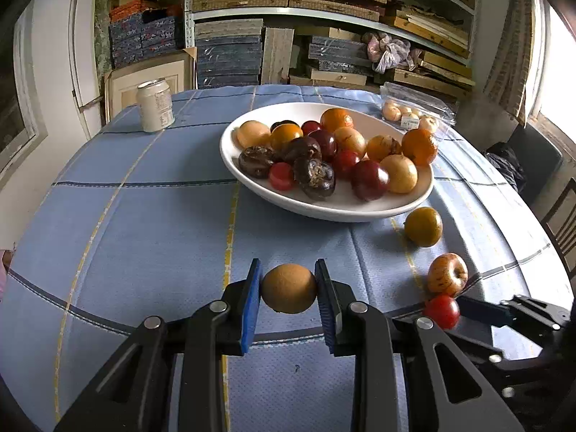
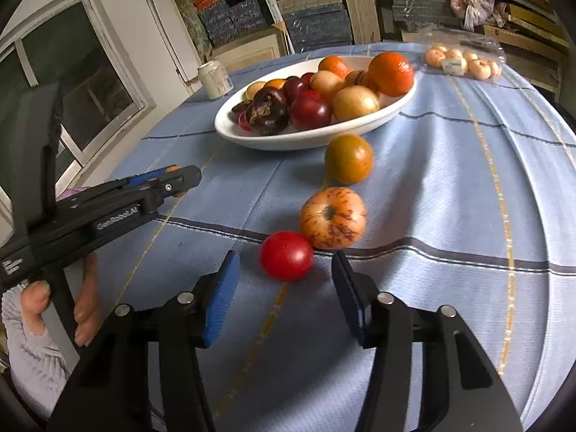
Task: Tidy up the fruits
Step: 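Grasp the brown kiwi with the left gripper while the right grasps a red tomato, then carry both fruits onto the white plate and open both grippers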
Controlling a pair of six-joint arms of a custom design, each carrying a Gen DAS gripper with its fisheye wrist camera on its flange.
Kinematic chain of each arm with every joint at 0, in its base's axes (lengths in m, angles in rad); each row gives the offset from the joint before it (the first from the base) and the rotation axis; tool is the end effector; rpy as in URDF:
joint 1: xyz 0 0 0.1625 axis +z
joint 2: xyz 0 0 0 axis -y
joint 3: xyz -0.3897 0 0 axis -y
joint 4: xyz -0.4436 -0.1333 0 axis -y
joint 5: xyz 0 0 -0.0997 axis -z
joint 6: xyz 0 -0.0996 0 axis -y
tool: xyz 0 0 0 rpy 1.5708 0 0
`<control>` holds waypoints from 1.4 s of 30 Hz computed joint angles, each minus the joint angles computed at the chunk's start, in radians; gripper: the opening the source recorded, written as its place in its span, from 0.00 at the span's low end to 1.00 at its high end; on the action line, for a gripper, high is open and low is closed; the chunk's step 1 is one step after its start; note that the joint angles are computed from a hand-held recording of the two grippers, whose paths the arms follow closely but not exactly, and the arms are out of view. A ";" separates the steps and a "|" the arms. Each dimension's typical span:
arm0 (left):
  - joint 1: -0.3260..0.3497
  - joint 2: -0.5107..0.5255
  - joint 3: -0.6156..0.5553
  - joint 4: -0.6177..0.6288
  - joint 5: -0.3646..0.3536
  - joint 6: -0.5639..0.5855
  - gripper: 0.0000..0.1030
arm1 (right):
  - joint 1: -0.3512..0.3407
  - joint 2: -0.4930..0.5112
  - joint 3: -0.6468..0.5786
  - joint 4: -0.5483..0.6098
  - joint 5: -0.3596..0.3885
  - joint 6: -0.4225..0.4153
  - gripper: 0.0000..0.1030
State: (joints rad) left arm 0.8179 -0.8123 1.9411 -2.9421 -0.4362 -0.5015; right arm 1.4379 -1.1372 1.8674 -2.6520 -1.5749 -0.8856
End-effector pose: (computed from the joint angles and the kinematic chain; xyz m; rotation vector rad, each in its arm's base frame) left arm -0.2230 -0.5649 0.0275 0.1037 2.1498 -1.0141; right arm 0.0493 -0.6342 0.1610 1.0770 -2.7282 0.4512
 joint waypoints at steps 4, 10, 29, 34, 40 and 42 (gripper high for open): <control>0.000 -0.004 0.001 -0.002 -0.010 0.001 0.29 | 0.011 0.014 -0.002 -0.006 -0.015 0.014 0.41; 0.012 -0.001 -0.011 0.058 -0.034 -0.025 0.29 | 0.006 0.021 -0.017 0.009 -0.003 0.046 0.30; 0.001 -0.024 -0.088 0.029 0.038 0.098 0.29 | 0.070 -0.034 -0.082 -0.029 0.136 0.029 0.29; 0.042 0.033 -0.251 -0.008 0.066 0.279 0.29 | 0.140 0.120 -0.285 -0.028 0.054 0.086 0.29; 0.140 0.134 -0.467 0.103 0.022 0.312 0.29 | 0.177 0.392 -0.626 0.088 -0.114 0.157 0.29; 0.164 0.162 -0.519 0.124 0.001 0.315 0.29 | 0.176 0.465 -0.724 0.129 -0.143 0.175 0.29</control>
State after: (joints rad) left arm 0.9818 -0.6503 1.4224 -2.8181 -0.4349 -0.1866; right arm 1.6138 -0.6720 1.1434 -2.5225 -1.7181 -0.7108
